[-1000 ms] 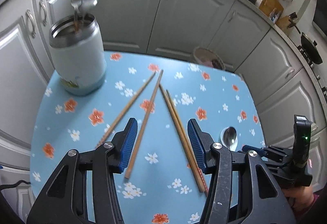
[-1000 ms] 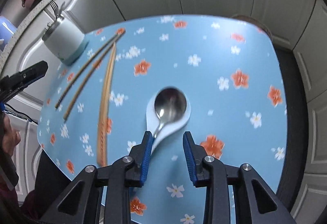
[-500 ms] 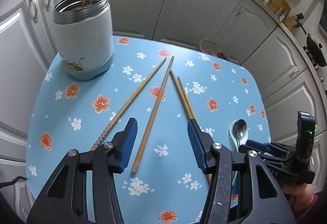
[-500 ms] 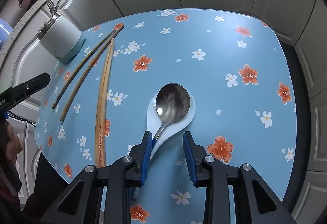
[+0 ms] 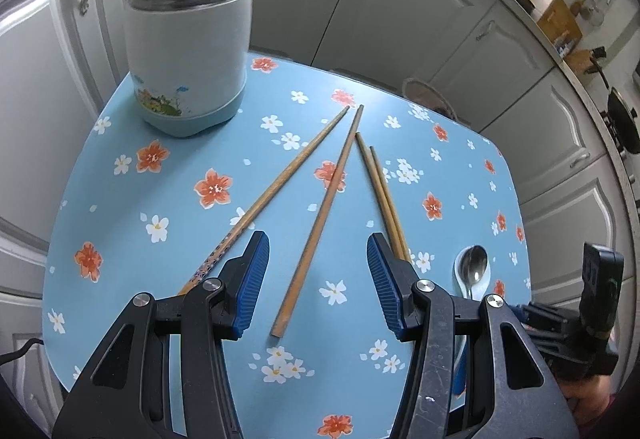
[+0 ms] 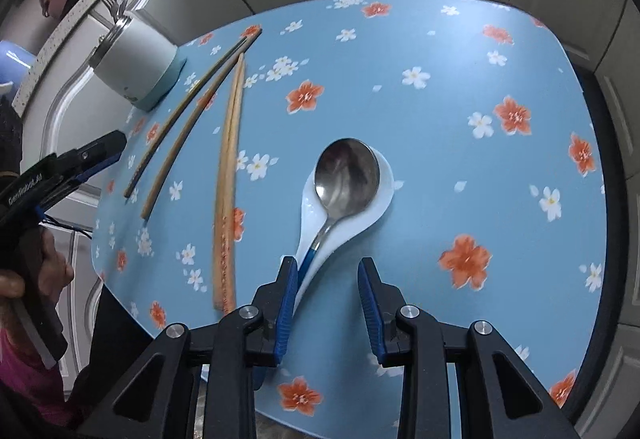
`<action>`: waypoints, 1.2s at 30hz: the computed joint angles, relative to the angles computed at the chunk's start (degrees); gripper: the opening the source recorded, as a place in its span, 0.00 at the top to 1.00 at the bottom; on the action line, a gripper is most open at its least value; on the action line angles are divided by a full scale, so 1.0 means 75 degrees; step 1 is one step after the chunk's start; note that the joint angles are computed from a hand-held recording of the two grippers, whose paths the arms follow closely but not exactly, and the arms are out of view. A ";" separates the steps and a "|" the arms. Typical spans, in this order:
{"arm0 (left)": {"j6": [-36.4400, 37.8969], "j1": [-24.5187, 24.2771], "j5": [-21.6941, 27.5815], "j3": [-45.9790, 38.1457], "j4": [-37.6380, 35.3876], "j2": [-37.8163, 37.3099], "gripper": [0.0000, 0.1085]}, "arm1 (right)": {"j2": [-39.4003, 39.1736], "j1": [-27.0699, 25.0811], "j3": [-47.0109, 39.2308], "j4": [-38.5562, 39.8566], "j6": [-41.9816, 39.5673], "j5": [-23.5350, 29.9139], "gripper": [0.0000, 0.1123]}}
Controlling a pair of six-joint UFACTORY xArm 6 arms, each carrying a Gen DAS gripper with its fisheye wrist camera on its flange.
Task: Organize utensils
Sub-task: 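Grasp the white ceramic soup spoon with the right gripper and lift it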
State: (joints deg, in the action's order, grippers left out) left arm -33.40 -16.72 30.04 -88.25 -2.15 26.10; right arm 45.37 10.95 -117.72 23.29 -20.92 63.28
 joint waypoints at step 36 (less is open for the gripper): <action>0.0405 0.0160 -0.0316 0.0585 -0.0815 -0.0265 0.53 | -0.0275 0.0968 0.0117 -0.1013 -0.1495 -0.0948 0.75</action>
State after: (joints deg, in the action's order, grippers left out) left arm -30.36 -15.52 27.67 -83.86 -8.27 24.12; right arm 43.31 18.21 -116.84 15.69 -32.14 56.16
